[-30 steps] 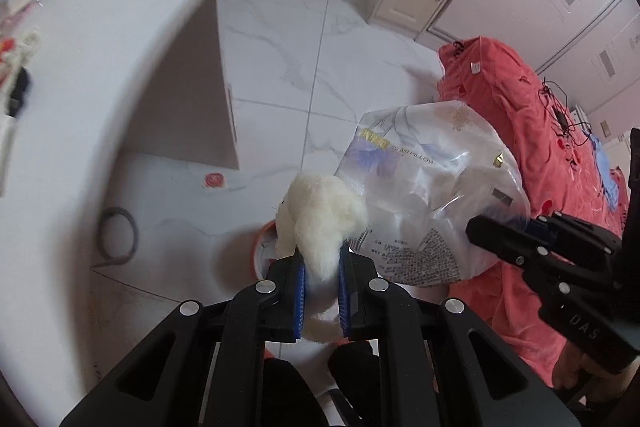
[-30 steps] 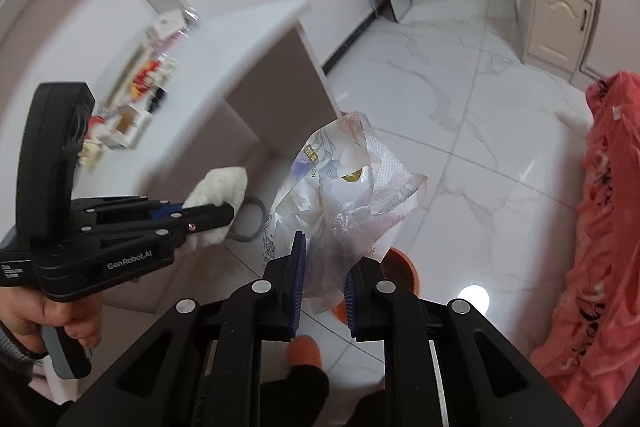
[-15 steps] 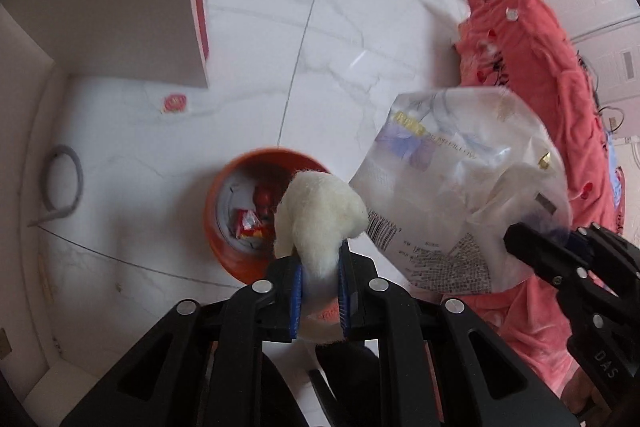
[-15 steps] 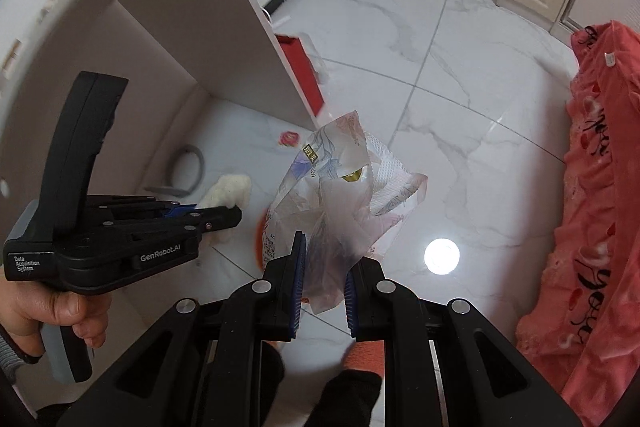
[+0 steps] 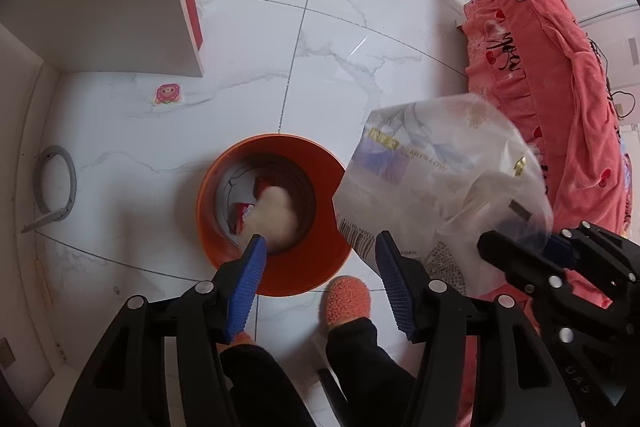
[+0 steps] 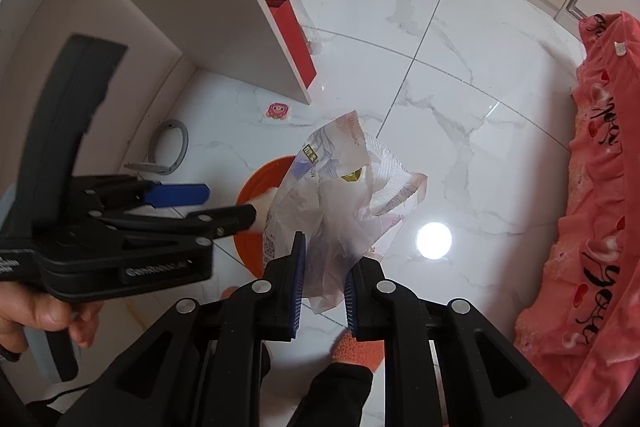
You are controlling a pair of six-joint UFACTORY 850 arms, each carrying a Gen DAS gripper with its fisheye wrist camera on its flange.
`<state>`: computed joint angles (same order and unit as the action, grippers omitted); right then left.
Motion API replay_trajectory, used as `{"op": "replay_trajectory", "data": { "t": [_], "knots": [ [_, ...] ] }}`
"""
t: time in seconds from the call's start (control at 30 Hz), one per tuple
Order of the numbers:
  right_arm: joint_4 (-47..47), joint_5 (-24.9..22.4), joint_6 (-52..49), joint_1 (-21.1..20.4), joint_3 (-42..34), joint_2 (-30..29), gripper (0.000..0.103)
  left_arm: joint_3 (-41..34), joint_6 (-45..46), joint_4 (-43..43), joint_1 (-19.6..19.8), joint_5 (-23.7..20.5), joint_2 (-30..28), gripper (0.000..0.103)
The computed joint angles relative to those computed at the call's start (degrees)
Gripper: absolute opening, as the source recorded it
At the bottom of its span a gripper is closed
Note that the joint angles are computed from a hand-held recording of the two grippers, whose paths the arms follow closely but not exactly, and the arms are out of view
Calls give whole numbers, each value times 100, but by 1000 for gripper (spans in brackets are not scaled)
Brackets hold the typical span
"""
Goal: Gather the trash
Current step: 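Carry bag and white ball to the orange bucket and open both tools, then bring both open tools back over the desk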
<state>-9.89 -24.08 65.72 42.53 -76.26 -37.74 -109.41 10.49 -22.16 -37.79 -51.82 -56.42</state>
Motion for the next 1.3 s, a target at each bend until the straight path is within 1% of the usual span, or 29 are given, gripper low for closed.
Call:
{"op": "replay_trajectory", "data": {
  "t": [0.03, 0.1, 0.27, 0.3, 0.37, 0.4, 0.6, 0.73, 0.97, 1.17, 1.3],
  "knots": [
    [16, -10, -52, 6, -28, -32, 18, 40, -1, 50, 7, 44, 32, 63],
    [91, -60, -169, 15, -147, -124, 18, 105, -29, 140, 16, 114, 75, 66],
    [386, -131, -576, 8, -445, -373, 24, 224, -106, 223, 86, 155, 130, 66],
    [401, -115, -619, 10, -487, -414, 32, 253, -137, 256, 101, 155, 141, 66],
    [483, -155, -757, 13, -631, -536, 45, 277, -188, 301, 118, 156, 148, 66],
    [521, -172, -820, 12, -703, -594, 48, 302, -228, 346, 128, 164, 158, 66],
    [545, -256, -831, 31, -891, -696, 48, 403, -260, 371, 193, 164, 211, 66],
    [510, -326, -744, 52, -916, -593, 48, 478, -305, 411, 213, 142, 336, 66],
    [52, -438, -299, 80, -774, -44, 48, 658, -276, 397, 208, 182, 809, 66],
    [-435, -696, 65, 145, -806, 493, 48, 916, -369, 502, 171, 390, 1462, 66],
    [-882, -862, 397, 253, -902, 834, 53, 1033, -491, 631, 137, 503, 1942, 66]
  ]
}}
